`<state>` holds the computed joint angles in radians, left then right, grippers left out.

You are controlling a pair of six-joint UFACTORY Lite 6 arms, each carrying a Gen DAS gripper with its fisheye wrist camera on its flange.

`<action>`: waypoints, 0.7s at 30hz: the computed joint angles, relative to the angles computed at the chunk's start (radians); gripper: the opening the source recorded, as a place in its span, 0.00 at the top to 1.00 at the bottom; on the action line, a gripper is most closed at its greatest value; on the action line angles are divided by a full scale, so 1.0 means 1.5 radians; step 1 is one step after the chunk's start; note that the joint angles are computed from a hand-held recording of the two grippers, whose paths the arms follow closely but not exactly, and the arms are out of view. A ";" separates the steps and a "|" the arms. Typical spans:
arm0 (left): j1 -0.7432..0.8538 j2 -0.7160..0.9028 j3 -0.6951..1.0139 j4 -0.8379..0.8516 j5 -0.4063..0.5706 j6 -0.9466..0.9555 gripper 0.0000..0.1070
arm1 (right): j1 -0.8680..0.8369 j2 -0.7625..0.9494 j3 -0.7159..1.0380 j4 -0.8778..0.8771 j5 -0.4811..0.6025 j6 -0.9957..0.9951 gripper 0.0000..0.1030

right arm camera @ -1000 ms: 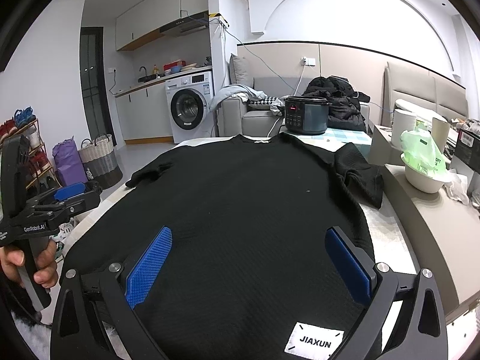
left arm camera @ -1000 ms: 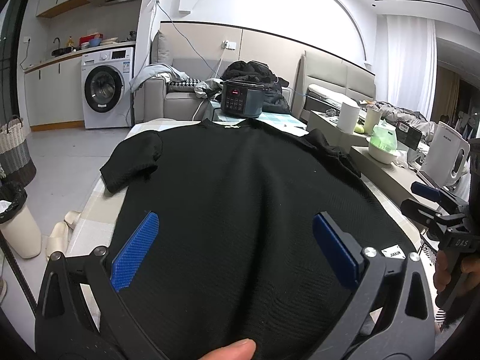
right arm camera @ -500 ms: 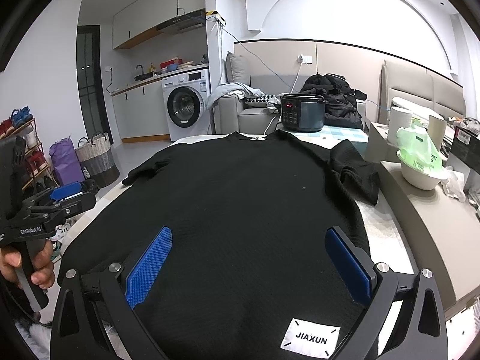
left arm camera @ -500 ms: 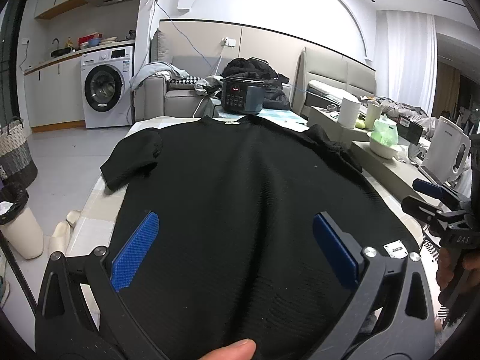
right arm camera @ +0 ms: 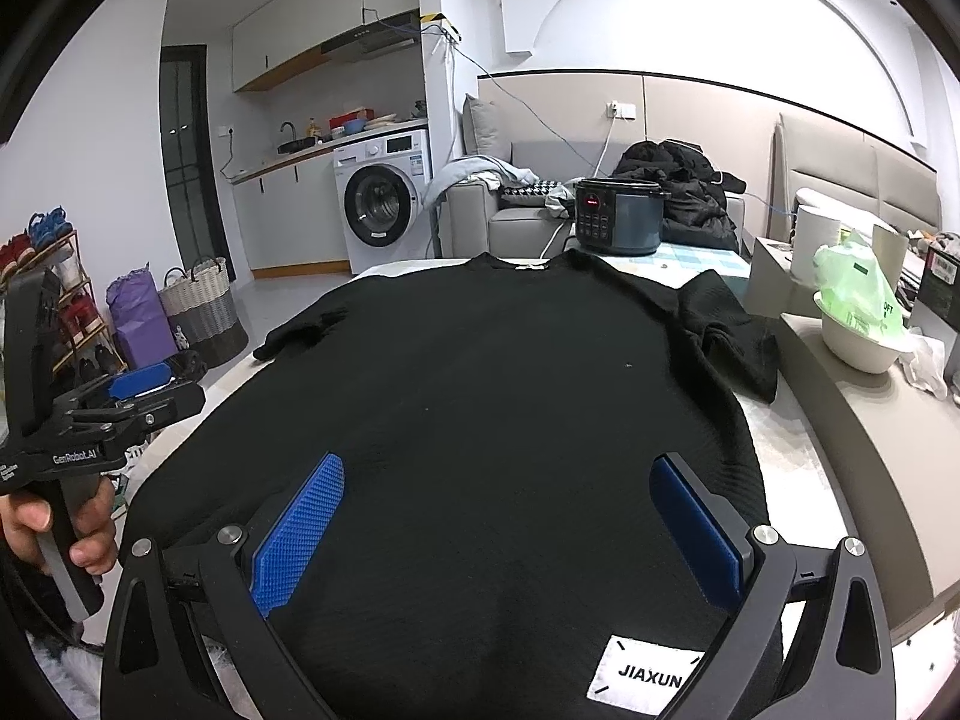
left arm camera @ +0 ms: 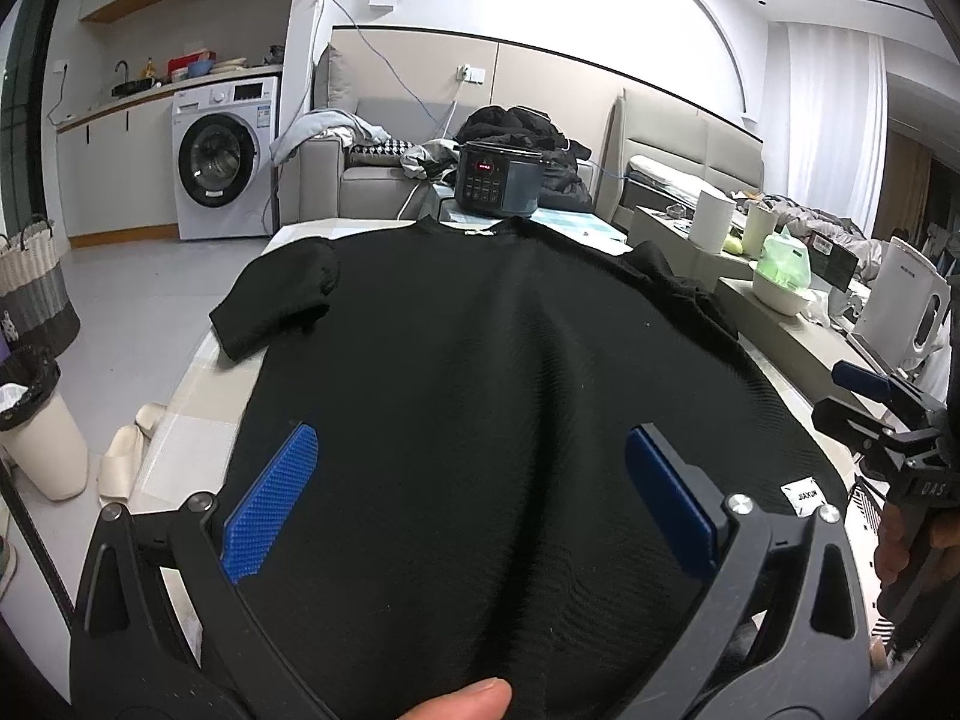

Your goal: Fold small clothes

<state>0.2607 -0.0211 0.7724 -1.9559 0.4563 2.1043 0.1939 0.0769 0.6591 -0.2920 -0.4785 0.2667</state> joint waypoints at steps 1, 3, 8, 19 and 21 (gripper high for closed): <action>-0.002 0.001 -0.001 -0.009 -0.001 0.010 0.05 | -0.001 0.000 -0.002 -0.004 -0.001 0.003 0.00; -0.003 0.002 -0.003 -0.021 -0.002 0.025 0.05 | -0.010 0.003 -0.001 -0.033 -0.005 0.031 0.00; -0.002 0.005 -0.009 -0.035 0.000 0.046 0.05 | -0.014 0.006 -0.006 -0.031 -0.015 0.031 0.00; -0.038 0.018 -0.007 -0.065 -0.016 0.080 0.05 | -0.036 0.004 -0.019 -0.043 -0.026 0.041 0.00; -0.050 0.013 -0.014 -0.091 -0.025 0.108 0.05 | -0.047 0.003 -0.019 -0.049 -0.030 0.049 0.00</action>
<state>0.1864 -0.0023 0.7511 -2.0917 0.4192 2.2665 0.1239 0.0821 0.6312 -0.3658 -0.5240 0.3397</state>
